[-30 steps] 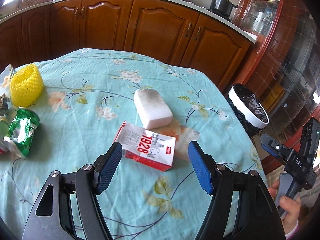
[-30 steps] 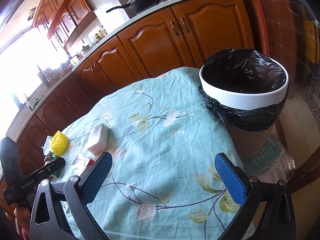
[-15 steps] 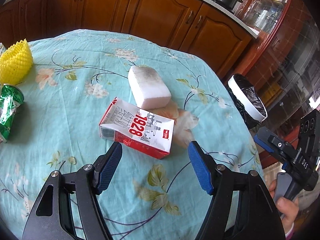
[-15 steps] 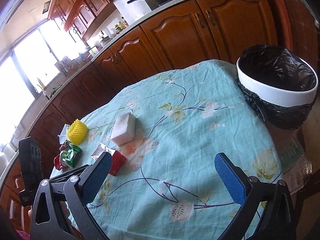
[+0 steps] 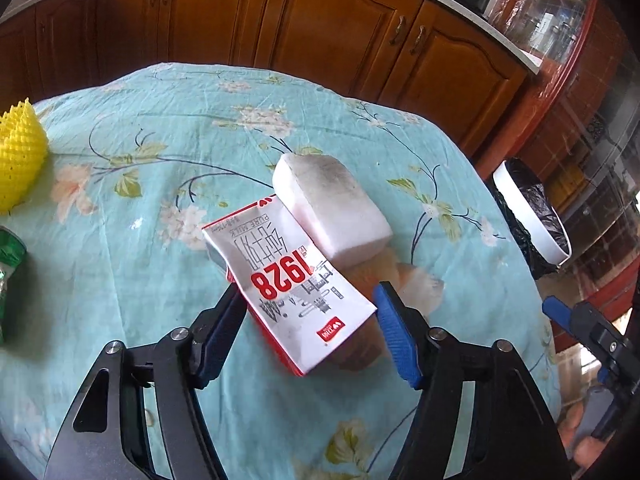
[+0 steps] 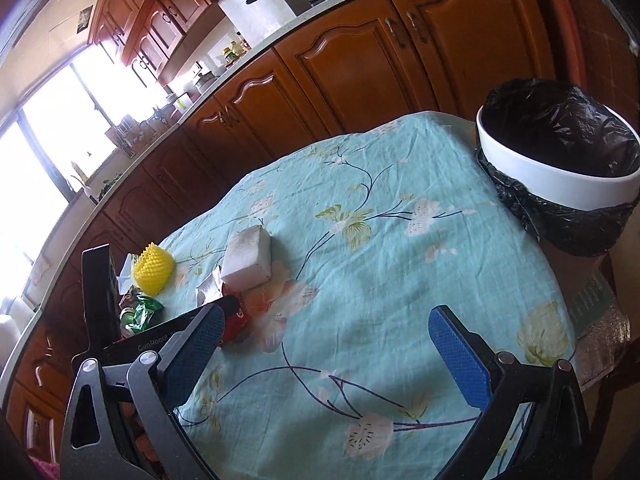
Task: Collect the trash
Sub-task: 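Move both open tools back toward the milk carton and white sponge, then grasp the red-and-white milk carton with the left tool while the right tool grasps the white sponge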
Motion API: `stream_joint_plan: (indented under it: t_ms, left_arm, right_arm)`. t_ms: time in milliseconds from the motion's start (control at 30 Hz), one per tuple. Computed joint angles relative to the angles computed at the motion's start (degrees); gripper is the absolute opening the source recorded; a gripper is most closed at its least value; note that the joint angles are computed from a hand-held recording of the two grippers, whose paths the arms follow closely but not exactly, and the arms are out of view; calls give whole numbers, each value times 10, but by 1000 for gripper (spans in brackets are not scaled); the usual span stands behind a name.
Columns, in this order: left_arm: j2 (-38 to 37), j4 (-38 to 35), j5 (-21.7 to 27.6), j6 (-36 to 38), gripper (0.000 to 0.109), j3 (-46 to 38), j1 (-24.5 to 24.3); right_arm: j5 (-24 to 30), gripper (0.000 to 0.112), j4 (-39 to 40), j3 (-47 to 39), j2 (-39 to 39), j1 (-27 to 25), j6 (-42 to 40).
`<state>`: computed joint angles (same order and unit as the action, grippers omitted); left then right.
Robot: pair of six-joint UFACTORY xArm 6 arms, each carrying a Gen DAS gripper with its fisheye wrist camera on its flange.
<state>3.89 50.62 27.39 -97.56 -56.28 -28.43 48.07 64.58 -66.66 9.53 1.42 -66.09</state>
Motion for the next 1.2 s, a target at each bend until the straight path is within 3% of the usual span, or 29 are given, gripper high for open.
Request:
stream_joint_plan:
  t_ms: [33, 133, 300, 433, 567, 700, 767, 800, 867, 1000, 1200]
  left_arm:
    - [-7, 0, 6, 12, 54, 6, 0]
    - [-36, 0, 10, 45, 51, 38, 2]
    - [-92, -15, 8, 74, 51, 96, 10]
    - [-121, 0, 14, 52, 52, 119, 15]
    - [-124, 3, 10, 44, 59, 126, 21]
    - [-115, 8, 4, 36, 60, 124, 26]
    - [-108, 13, 1, 31, 59, 120, 27]
    - [-104, 11, 4, 32, 57, 117, 27]
    - [-97, 16, 7, 26, 51, 111, 24]
    - [-93, 24, 8, 23, 50, 103, 20]
    - [-71, 31, 0, 33, 50, 66, 5]
  right_arm:
    - [-2, 101, 0, -3, 2, 4, -2]
    - [0, 96, -7, -18, 16, 17, -4]
    - [-1, 83, -38, -53, 46, 55, 5]
    - [-11, 78, -60, -78, 73, 95, 16]
    - [-28, 78, -87, -108, 100, 135, 30]
    - [-50, 78, -125, -134, 128, 166, 47]
    - [-55, 72, -148, -148, 144, 174, 59]
    - [-56, 59, -160, -154, 151, 177, 67]
    - [-49, 51, -153, -158, 156, 173, 61]
    - [-63, 50, -123, -133, 132, 160, 34]
    - [-38, 50, -79, -119, 106, 112, 25]
